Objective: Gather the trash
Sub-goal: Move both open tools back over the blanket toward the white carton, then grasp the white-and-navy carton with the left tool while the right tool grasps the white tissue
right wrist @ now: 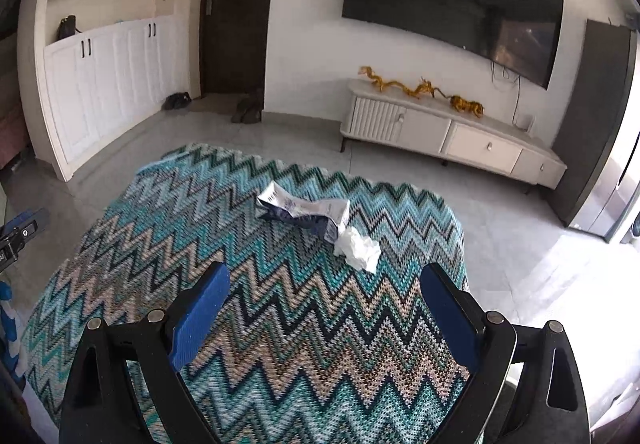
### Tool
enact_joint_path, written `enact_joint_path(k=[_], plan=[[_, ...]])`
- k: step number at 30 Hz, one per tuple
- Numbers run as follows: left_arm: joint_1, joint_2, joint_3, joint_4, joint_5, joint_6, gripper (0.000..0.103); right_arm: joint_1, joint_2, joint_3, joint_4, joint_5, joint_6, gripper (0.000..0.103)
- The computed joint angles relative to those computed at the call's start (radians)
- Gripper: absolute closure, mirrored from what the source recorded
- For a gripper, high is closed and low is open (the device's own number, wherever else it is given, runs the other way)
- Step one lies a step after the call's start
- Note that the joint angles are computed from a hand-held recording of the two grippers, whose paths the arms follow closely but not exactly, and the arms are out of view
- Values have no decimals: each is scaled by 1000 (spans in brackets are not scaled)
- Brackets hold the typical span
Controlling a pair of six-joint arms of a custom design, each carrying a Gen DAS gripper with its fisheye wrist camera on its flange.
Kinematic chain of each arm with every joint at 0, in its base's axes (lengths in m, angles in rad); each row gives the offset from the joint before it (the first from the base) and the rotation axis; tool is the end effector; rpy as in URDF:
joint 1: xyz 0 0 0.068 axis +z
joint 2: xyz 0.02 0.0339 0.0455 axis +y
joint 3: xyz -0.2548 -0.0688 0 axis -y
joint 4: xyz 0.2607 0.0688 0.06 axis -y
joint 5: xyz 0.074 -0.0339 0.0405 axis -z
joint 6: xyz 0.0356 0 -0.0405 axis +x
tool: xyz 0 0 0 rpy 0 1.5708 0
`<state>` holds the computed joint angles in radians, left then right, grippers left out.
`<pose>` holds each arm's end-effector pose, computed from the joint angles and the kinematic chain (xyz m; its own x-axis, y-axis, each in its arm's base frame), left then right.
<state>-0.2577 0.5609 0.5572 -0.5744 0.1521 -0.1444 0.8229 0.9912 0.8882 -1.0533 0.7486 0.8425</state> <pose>0.1501 -0.0451 0.2484 -0.5768 0.0049 -0.8169 0.2947 0.9339 -0.2024 0.1444 0.1201 0.2680 -0.6761 0.0752 -0.7330 0.2312 0.9662 -0.1141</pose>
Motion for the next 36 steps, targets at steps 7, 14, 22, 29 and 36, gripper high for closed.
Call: enact_joint_path(k=[7,14,22,29,36], plan=[[-158,285,93,129,-19,-39,25,-221,-96,-158,225,-154,-228,8],[-239,657,264,277,102,37,25,-510,-140,-294,460,-409,-443,8],[-286,1038,545,308,166,18,25,-722,-66,-376,667,-612,-528,9],[-328,1283,811,279,133,-4,25,-765,77,-368,801,-671,-562,11],[-347,1419,971,222,246,91,25,-783,178,-347,864,-698,-594,13]])
